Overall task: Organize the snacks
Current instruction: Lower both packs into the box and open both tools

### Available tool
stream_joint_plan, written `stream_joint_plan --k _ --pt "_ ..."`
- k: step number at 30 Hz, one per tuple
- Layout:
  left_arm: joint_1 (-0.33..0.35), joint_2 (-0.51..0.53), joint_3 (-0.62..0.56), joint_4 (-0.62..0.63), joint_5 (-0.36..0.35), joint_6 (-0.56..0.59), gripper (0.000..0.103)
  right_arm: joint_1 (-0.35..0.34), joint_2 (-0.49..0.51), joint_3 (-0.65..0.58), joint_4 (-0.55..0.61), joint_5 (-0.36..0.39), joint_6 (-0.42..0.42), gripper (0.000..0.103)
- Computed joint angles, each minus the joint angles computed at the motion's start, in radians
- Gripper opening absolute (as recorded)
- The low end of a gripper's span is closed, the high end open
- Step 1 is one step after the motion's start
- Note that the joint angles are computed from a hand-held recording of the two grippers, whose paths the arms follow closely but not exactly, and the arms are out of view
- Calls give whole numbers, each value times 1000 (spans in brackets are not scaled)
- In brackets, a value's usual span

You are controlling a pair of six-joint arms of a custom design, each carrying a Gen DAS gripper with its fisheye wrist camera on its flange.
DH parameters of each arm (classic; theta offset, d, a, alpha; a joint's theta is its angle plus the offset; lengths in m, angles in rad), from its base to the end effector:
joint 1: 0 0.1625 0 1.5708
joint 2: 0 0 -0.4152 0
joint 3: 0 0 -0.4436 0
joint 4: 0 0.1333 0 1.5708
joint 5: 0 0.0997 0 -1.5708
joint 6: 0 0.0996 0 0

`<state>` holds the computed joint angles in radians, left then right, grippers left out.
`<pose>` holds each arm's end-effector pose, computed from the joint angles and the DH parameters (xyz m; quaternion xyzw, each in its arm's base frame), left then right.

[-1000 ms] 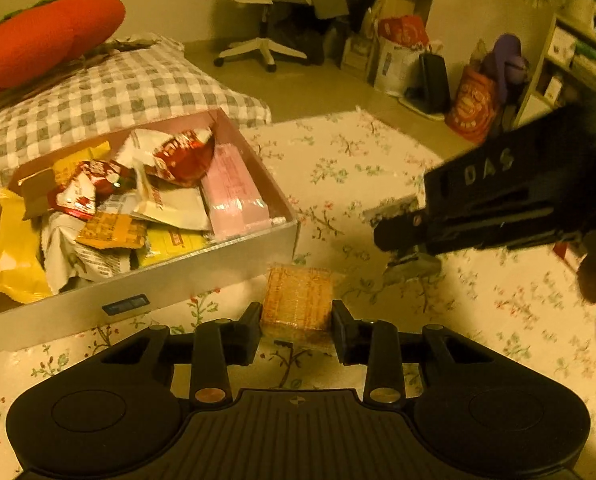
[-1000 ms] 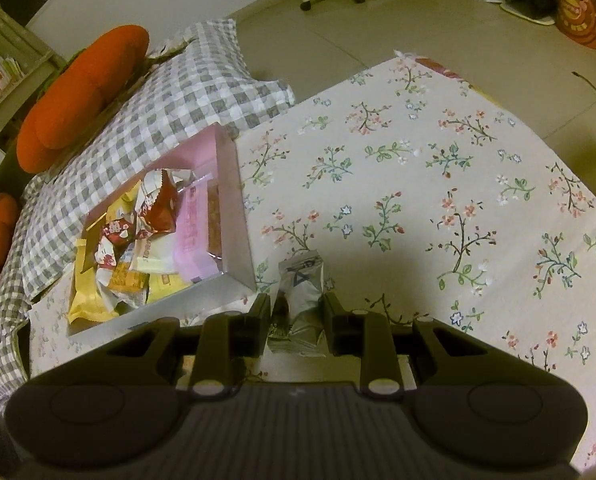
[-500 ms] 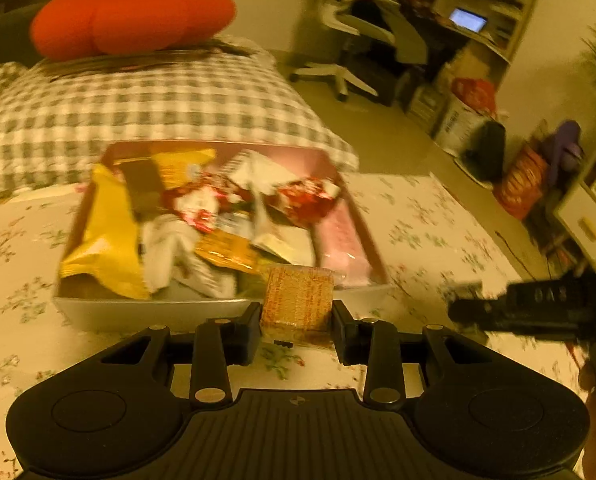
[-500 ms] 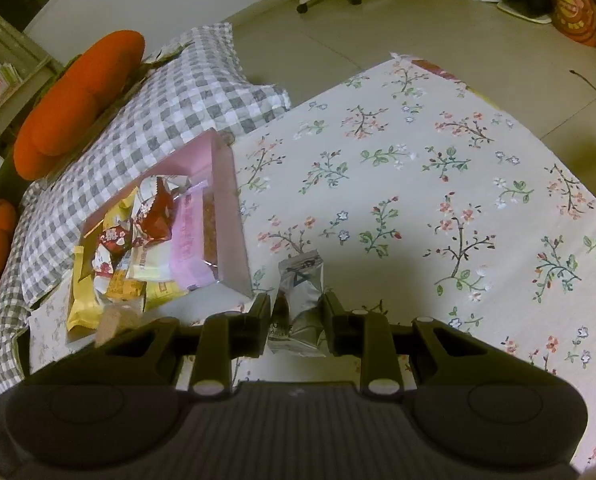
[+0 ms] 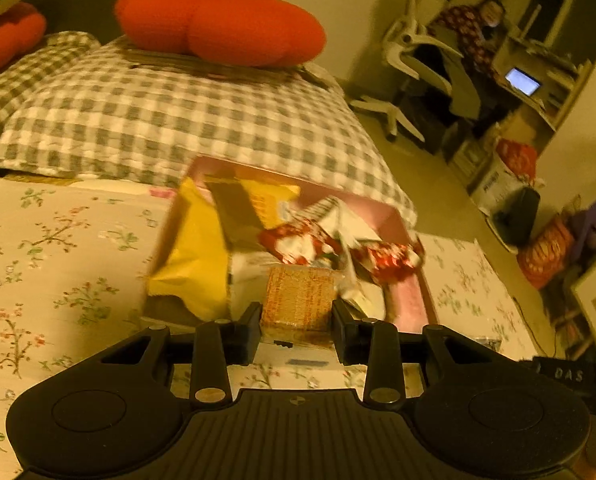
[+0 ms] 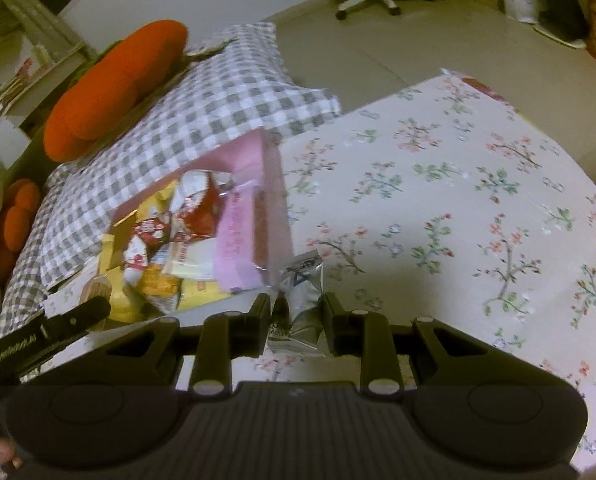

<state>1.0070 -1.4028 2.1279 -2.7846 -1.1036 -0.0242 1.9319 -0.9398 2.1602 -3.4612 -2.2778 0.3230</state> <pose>-0.1333 -0.5442 0.2459 0.1976 0.9247 -0.2903 0.1468 0.2487 -0.4645 0.0837 -0.0969 -0.8880 0.4002 0.2045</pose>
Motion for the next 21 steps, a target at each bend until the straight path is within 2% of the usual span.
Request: stream_joint_plan --k 13,21 --pt "33 22 -11 -21 -13 9 33 8 63 -55 -51 56 -106 25" --pt "39 50 -20 -43 -4 38 33 -7 110 -104 -93 125 -145 25"
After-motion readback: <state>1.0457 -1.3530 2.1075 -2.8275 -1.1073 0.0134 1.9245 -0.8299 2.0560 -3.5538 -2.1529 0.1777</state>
